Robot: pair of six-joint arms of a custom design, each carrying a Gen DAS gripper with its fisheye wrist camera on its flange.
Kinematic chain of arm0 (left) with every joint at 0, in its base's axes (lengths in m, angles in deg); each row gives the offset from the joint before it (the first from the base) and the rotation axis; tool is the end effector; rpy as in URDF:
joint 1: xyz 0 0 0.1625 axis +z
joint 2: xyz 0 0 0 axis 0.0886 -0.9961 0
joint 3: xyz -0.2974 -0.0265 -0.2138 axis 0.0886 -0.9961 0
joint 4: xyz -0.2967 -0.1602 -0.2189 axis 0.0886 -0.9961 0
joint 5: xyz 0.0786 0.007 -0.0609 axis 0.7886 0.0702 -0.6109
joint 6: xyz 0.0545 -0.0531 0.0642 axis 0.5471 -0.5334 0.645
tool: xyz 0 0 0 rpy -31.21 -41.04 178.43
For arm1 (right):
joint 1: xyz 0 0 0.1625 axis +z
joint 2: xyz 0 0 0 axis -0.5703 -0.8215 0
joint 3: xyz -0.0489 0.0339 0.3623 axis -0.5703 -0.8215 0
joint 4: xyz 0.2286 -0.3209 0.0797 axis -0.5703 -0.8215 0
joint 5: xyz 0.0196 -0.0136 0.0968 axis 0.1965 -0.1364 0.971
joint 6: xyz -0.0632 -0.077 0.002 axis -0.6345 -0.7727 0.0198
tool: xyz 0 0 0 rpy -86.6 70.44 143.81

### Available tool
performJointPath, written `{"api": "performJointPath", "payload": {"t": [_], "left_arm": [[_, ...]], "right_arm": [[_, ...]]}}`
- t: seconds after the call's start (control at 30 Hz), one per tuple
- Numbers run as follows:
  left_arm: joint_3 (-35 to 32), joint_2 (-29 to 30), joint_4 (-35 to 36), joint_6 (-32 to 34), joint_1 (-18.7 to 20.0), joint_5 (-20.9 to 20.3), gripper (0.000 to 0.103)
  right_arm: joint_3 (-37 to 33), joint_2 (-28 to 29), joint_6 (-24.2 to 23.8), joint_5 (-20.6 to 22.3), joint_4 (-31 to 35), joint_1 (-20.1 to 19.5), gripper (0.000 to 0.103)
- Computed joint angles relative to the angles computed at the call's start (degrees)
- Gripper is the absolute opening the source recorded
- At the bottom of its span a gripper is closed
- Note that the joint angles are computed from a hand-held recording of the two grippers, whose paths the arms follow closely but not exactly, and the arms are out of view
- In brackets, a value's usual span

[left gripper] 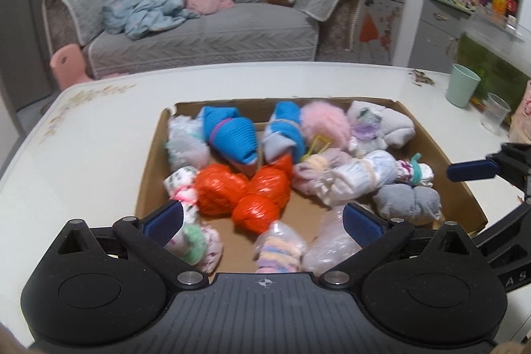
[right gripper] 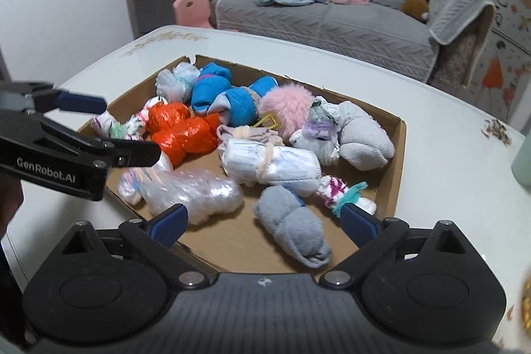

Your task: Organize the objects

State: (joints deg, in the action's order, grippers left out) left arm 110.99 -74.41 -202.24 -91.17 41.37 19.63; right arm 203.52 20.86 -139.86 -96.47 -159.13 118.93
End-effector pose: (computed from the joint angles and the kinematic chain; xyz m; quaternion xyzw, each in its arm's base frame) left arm -0.2015 -0.5239 0.0194 0.1812 0.8544 -0.3563 0.3319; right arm 0.0591 -0.5416 0.1494 0.3658 -0.8657 0.2355 0.2473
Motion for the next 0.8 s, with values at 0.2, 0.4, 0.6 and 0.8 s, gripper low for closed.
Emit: {"api": "performJointPath", "payload": {"t": [0.2,0.4,0.6,0.8], "left_arm": [[1.08,-1.88,2.96,-5.38,0.53,1.07,0.103],[2.53,-3.79,5.83,-10.15,0.81,1.41,0.103],[3.93,-4.17,5.08,-11.10,-0.44,5.23,0.103],[5.57,-3.86,-0.10,-5.73,-2.04,6.99,0.103]], "right_arm": [[0.29,2.86,8.12,-3.75,-5.36,2.10,0.102],[-0.19,5.56,14.77,-7.25,-8.43,3.08,0.102],[1.05,5.74,16.75,-7.28,-9.98,3.36,0.102],[2.51,4.98,16.96,-6.38,-10.42,3.67,0.102]]}}
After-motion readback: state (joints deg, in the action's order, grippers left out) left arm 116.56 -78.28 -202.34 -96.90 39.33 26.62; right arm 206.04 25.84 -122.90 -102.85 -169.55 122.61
